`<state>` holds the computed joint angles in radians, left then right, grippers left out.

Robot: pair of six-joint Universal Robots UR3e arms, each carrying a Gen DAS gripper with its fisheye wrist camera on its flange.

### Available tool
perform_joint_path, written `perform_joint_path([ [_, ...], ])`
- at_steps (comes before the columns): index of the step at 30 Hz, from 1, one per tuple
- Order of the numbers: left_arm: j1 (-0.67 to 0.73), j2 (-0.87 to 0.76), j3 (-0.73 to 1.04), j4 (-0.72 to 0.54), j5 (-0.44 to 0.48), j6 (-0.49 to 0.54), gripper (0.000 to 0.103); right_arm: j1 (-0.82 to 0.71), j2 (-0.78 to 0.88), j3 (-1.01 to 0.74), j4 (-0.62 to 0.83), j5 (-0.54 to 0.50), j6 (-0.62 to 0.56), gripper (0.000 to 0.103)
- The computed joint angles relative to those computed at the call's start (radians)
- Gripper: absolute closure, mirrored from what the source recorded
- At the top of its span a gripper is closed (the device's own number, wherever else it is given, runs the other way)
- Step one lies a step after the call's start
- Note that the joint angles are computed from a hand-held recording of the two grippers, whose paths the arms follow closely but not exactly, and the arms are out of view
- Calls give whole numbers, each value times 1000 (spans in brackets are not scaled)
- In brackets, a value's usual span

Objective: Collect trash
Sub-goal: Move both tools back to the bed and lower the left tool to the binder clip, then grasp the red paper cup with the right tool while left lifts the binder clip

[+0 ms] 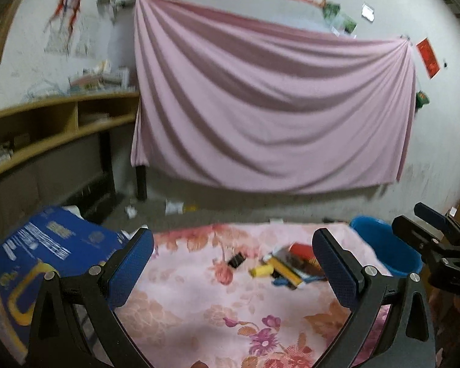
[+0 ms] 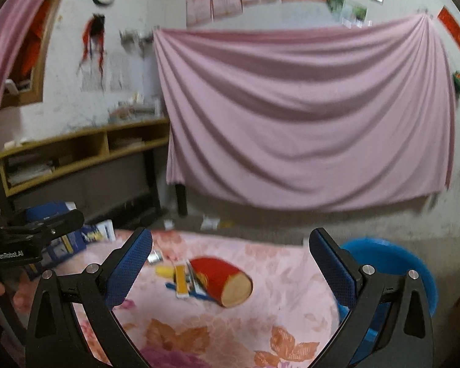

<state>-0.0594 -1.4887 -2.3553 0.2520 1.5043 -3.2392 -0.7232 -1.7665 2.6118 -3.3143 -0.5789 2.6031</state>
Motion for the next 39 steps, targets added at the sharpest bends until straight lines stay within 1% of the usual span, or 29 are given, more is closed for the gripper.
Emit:
perform_joint_path([
  [2,2,-45,38,-42,-3,0,2,76,92,-101,67,-81,-2,0],
  [3,4,-74,63,-64,-9,-4,3,97,122,-140,112,-103,-19,0],
  [5,11,-123,107,-106,-13,-13,8,148,187,-222,176,-161,-30,0],
  [7,33,-163,150,-162,-48,-15,23,191,247,-292,224,-209,-36,0],
  [8,37,-186,180,-201,-51,-18,27,205,270,-322,253,-221,-42,0],
  [10,54,-235,228,-249,-84,-16,39,237,323,-387,307,-253,-49,1],
  [12,60,-284,270,-278,-103,-8,43,270,368,-444,351,-290,-61,2],
  [13,62,-299,285,-290,-110,-3,48,286,386,-467,361,-310,-63,2],
  [15,73,-343,323,-306,-141,1,54,314,423,-510,394,-339,-77,4],
  [17,84,-383,369,-338,-169,-4,56,323,451,-545,429,-342,-87,6],
  [19,88,-411,407,-362,-184,-12,62,336,476,-581,465,-351,-94,9],
  [20,92,-422,423,-375,-192,-13,63,342,485,-596,480,-355,-97,11],
  [21,97,-439,448,-400,-208,-8,63,348,497,-617,496,-359,-98,13],
  [22,99,-458,478,-431,-219,-1,65,355,509,-637,514,-364,-99,14],
  [24,91,-495,541,-496,-212,13,73,367,530,-670,540,-374,-101,19],
  [27,83,-531,592,-554,-215,30,75,386,557,-714,578,-393,-107,21],
  [29,86,-535,595,-562,-229,43,80,397,574,-744,620,-408,-115,22],
  [30,87,-537,597,-567,-230,47,85,400,582,-757,636,-412,-119,25],
  [31,86,-540,597,-568,-230,49,87,403,586,-767,652,-413,-124,27],
  [32,87,-542,597,-568,-234,52,88,403,587,-771,661,-412,-129,30],
  [34,87,-542,593,-562,-238,57,91,402,582,-762,652,-409,-134,30],
  [35,87,-540,588,-556,-239,61,94,400,578,-755,645,-408,-135,30],
  [39,74,-536,573,-527,-229,61,94,395,555,-718,607,-405,-139,30],
])
